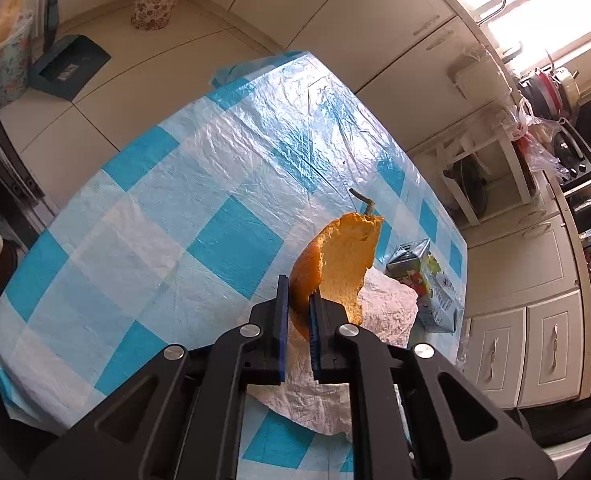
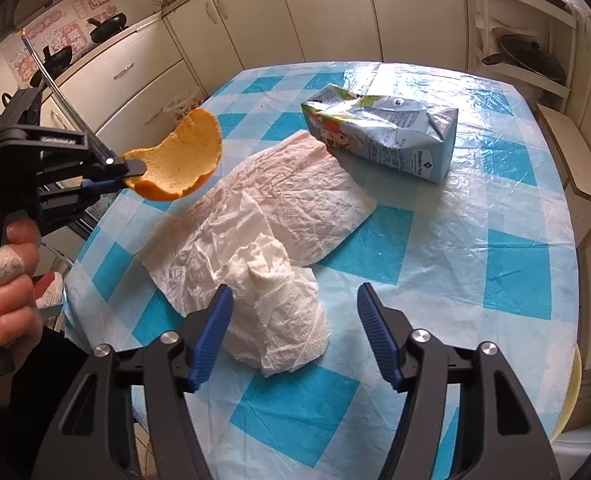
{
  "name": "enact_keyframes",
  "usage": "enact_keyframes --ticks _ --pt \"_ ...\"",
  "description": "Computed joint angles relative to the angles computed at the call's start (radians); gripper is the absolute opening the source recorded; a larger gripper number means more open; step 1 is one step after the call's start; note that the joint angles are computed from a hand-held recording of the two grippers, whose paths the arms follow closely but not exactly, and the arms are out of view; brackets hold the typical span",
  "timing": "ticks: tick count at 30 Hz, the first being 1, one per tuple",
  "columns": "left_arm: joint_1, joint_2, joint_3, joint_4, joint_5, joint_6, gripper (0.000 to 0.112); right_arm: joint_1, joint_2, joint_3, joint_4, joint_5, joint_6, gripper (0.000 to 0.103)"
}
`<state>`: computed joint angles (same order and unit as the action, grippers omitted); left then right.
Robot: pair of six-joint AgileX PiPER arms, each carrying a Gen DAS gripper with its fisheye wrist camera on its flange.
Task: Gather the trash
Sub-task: 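Close the right tool on the crumpled white tissue while the left tool holds the peel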
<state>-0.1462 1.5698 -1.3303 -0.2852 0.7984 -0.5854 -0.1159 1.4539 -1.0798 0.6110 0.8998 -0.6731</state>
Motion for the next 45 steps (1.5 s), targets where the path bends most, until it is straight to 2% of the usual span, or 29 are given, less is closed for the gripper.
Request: enact_keyframes --ticks 2,5,6,8,13,19,22,25,28,30,35,43,44,45 --pt "0.004 -0.015 0.010 0.000 0.004 0.011 0.008 0.008 0.013 -0.002 0.019 -0.010 -0.005 0.064" --pt "0.021 -0.028 0.031 -0.017 0.011 0.033 0.008 0.021 0.033 -0.026 0.008 0.013 0.008 0.028" --pt "0.029 -0.030 0.034 -0.023 0.015 0.040 0.008 0.013 0.029 -0.027 0.021 0.024 0.001 0.023" --pt "0.036 -0.040 0.051 -0.027 0.009 0.053 0.008 -0.009 0.012 -0.028 0.045 0.051 -0.019 0.015" --pt "0.008 -0.061 0.061 -0.001 -0.001 0.047 0.008 -0.094 -0.037 -0.015 0.092 0.111 -0.074 0.010" --pt "-0.003 -0.094 0.078 0.026 -0.004 0.038 0.008 -0.234 -0.081 -0.036 0.131 0.210 -0.114 0.010" --pt "-0.009 -0.107 0.092 0.028 -0.008 0.040 0.008 -0.269 -0.089 -0.048 0.079 0.233 -0.103 0.009" --pt "-0.030 -0.117 0.099 0.046 -0.010 0.033 0.008 -0.275 -0.072 -0.039 0.003 0.221 -0.071 0.010" --pt "-0.055 -0.118 0.098 0.077 -0.011 0.013 0.008 -0.270 -0.054 -0.021 -0.037 0.194 -0.038 0.021" --pt "-0.068 -0.116 0.094 0.092 -0.011 0.000 0.008 -0.272 -0.059 -0.016 -0.025 0.179 -0.044 0.045" --pt "-0.083 -0.115 0.090 0.110 -0.011 -0.006 0.008 -0.249 -0.067 -0.015 -0.034 0.183 -0.066 0.058" --pt "-0.123 -0.113 0.074 0.166 -0.011 -0.037 0.008 -0.142 -0.083 0.037 -0.159 0.101 -0.038 0.058" --pt "-0.134 -0.115 0.071 0.185 -0.011 -0.048 0.008 -0.140 -0.083 0.037 -0.154 0.105 -0.047 0.051" --pt "-0.147 -0.119 0.069 0.207 -0.010 -0.060 0.008 -0.141 -0.080 0.033 -0.149 0.115 -0.051 0.037"
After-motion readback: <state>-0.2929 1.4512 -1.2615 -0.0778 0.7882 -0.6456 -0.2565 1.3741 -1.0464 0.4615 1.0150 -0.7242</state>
